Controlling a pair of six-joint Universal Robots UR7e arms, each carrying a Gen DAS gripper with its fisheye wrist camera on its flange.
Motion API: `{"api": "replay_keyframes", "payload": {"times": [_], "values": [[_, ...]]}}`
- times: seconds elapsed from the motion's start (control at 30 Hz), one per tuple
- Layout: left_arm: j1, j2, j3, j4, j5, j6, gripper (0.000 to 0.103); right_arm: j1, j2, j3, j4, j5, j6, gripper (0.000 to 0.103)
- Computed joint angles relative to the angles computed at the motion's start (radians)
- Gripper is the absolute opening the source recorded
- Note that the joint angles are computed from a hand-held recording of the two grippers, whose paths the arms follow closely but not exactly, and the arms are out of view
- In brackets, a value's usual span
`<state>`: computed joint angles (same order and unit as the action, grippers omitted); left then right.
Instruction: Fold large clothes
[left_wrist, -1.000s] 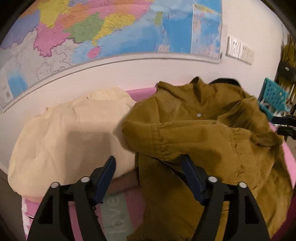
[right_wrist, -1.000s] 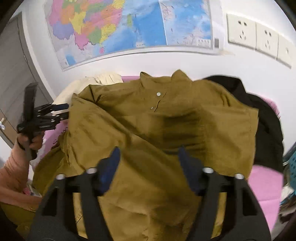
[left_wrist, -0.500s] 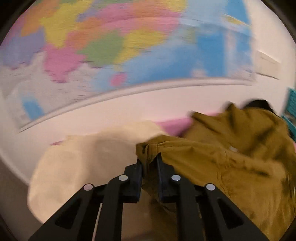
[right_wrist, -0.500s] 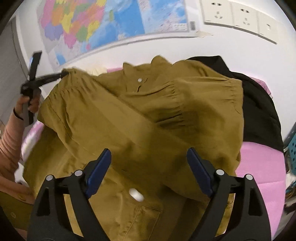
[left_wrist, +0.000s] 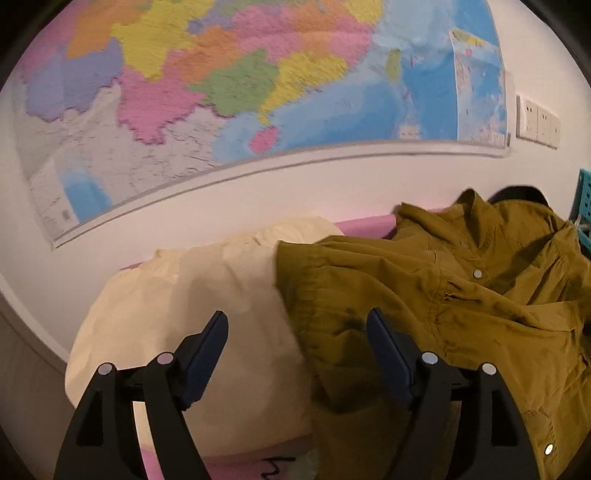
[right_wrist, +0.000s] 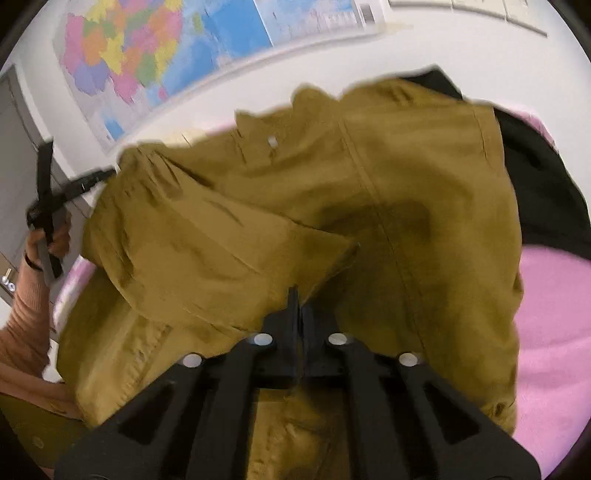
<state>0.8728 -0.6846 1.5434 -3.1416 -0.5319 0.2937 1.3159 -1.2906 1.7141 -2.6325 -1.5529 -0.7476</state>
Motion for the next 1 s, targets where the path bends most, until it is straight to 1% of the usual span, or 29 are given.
{"api": "replay_keyframes", "payload": {"times": [0.03, 0.1, 0.13, 0.17, 0.2, 0.23, 0.27, 0.37, 0.4, 0.43, 0.5, 0.53, 0.6, 0.63, 0.7, 0.73, 0.8, 0.83, 0.9, 0.93, 0.97, 1.0], "values": [[-0.006, -0.005, 0.011, -0.02, 0.005, 0.004, 0.075, 0.009, -0.011, 0.009, -0.058, 0.01, -0.013, 0.002], [-0.027, -0.021, 0.047, -0.096, 0.003, 0.05, 0.075, 0.022, -0.03, 0.014, -0.146, 0.039, -0.014, 0.002], [-0.035, -0.028, 0.06, -0.125, -0.01, 0.076, 0.075, 0.026, -0.042, 0.012, -0.213, 0.073, -0.004, 0.002], [-0.045, -0.036, 0.079, -0.148, -0.037, 0.101, 0.075, 0.028, -0.047, 0.005, -0.256, 0.088, 0.005, 0.002], [-0.051, -0.043, 0.092, -0.147, -0.063, 0.109, 0.075, 0.03, -0.048, -0.02, -0.258, 0.098, 0.02, 0.002], [-0.056, -0.047, 0.105, -0.127, -0.096, 0.113, 0.075, 0.024, -0.046, -0.041, -0.217, 0.116, 0.038, 0.002], [-0.06, -0.04, 0.106, -0.102, -0.108, 0.113, 0.075, 0.018, -0.038, -0.068, -0.165, 0.115, 0.064, 0.002], [-0.054, 0.009, 0.07, -0.036, -0.099, 0.109, 0.073, 0.015, 0.012, -0.106, -0.096, 0.003, 0.077, 0.002], [-0.045, 0.02, 0.054, 0.007, -0.106, 0.09, 0.073, 0.009, 0.025, -0.107, -0.079, -0.02, 0.083, 0.002], [-0.036, 0.036, 0.032, 0.043, -0.101, 0.08, 0.072, 0.005, 0.035, -0.108, -0.072, -0.037, 0.087, 0.003], [-0.02, 0.104, -0.043, 0.061, -0.016, 0.103, 0.072, -0.009, 0.047, -0.1, -0.072, -0.05, 0.099, 0.004], [-0.005, 0.127, -0.081, 0.111, 0.011, 0.083, 0.072, -0.015, 0.052, -0.095, -0.077, -0.054, 0.108, 0.004], [0.021, 0.142, -0.134, 0.259, 0.027, -0.037, 0.074, -0.024, 0.046, -0.085, -0.084, -0.045, 0.122, 0.008], [0.025, 0.15, -0.148, 0.285, 0.035, -0.053, 0.075, -0.024, 0.038, -0.077, -0.09, -0.041, 0.128, 0.011], [0.014, 0.157, -0.142, 0.252, 0.061, -0.021, 0.075, -0.02, 0.008, -0.042, -0.152, -0.032, 0.119, 0.025], [0.005, 0.15, -0.127, 0.227, 0.061, -0.014, 0.075, -0.019, -0.009, -0.018, -0.189, -0.017, 0.108, 0.037], [-0.014, 0.121, -0.083, 0.178, 0.034, -0.02, 0.075, -0.018, -0.037, 0.009, -0.213, 0.024, 0.083, 0.038], [-0.025, 0.108, -0.058, 0.136, 0.016, -0.003, 0.075, -0.014, -0.052, 0.024, -0.221, 0.047, 0.063, 0.039], [-0.042, 0.075, -0.008, 0.074, -0.045, 0.022, 0.075, -0.001, -0.057, 0.031, -0.188, 0.081, 0.007, 0.039], [-0.051, 0.052, 0.026, 0.048, -0.111, 0.037, 0.075, 0.01, -0.047, 0.025, -0.173, 0.069, -0.016, 0.039], [-0.055, 0.04, 0.042, 0.051, -0.152, 0.041, 0.075, 0.023, -0.03, 0.014, -0.162, 0.046, -0.036, 0.039], [-0.052, 0.022, 0.056, 0.095, -0.233, 0.037, 0.075, 0.038, 0.002, -0.008, -0.149, 0.01, -0.05, 0.039]]}}
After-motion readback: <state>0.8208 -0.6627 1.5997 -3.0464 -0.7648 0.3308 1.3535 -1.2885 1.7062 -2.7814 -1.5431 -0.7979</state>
